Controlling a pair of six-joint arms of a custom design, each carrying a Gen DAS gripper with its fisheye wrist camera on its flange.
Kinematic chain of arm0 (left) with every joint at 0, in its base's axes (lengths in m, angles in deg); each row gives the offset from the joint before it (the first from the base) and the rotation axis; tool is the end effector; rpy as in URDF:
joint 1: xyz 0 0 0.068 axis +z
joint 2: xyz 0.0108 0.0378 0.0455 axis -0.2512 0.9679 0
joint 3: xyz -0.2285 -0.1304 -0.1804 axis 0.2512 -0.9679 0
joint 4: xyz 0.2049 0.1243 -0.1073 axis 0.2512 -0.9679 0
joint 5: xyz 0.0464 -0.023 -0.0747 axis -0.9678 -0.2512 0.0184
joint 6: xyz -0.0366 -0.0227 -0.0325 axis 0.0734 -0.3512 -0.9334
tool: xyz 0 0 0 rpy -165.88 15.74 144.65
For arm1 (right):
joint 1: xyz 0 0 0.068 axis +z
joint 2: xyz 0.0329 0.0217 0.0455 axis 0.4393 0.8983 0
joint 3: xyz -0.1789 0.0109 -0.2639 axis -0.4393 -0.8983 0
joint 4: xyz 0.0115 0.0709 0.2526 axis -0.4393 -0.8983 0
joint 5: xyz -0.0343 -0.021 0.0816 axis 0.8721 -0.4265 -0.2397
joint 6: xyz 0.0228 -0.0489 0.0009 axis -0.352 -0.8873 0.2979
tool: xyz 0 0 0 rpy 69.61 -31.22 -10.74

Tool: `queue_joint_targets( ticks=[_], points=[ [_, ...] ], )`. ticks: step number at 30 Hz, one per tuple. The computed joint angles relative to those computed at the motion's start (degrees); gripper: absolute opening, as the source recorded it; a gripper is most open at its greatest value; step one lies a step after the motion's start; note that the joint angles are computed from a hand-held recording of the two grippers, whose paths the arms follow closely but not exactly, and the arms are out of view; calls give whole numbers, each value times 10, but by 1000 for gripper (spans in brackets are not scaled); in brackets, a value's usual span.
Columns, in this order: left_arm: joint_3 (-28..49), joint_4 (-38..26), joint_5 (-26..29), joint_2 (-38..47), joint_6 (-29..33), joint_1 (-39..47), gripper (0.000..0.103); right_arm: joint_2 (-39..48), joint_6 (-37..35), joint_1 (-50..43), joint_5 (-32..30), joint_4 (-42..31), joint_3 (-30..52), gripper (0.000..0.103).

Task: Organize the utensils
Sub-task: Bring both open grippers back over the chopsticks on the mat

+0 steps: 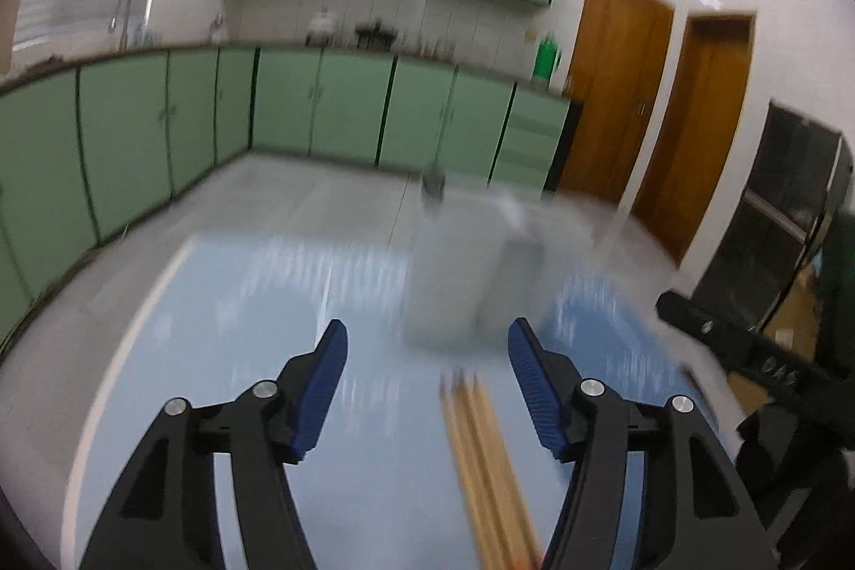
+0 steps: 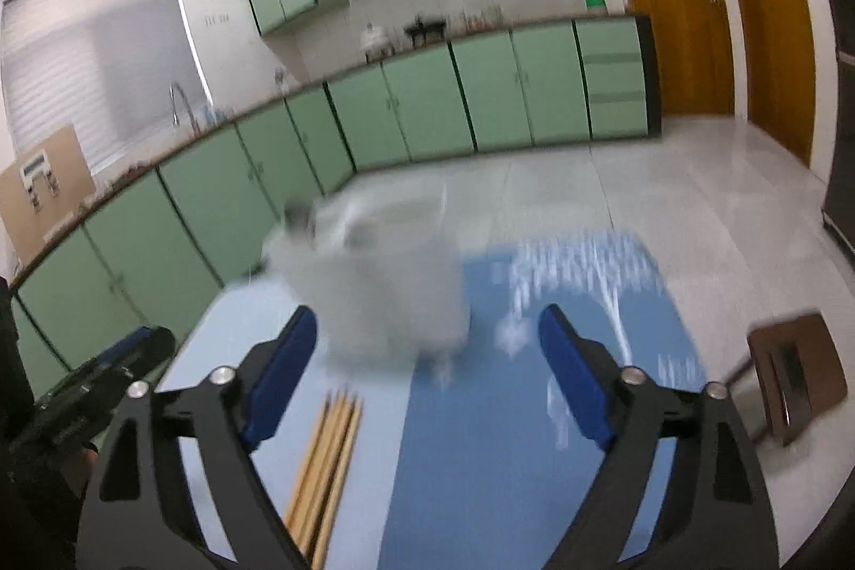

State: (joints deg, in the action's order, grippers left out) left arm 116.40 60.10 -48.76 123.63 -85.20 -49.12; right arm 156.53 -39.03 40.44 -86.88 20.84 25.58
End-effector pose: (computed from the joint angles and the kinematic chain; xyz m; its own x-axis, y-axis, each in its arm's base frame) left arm 0.2626 -0.1609 0.2243 -0.5359 -0.2183 -0.8156 -0.1103 0.9758 -0.1886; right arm 0.3476 0.0984 0.2110 -0.6005 -0.0081 -0.7996 -0.3609 0.8951 0.2619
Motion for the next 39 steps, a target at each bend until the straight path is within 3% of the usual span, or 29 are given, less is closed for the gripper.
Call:
queue_joint_targets(
  ticks=[5,14,24,32,39],
  points=[
    [-35,-85,3,7,-102,-53,66,-41,9,45,43,-20,-94,89],
    [-74,-133,4,13,-176,-109,67,-88,24,136,102,-29,-203,89],
    [-105,-189,-36,-33,-224,-134,67,-100,25,185,166,-34,-229,89],
    [-110,-208,-40,-42,-217,-136,67,-97,26,202,218,-37,-228,89],
    [-111,-212,-41,-46,-219,-138,67,-125,18,180,206,-33,-247,86]
  ],
)
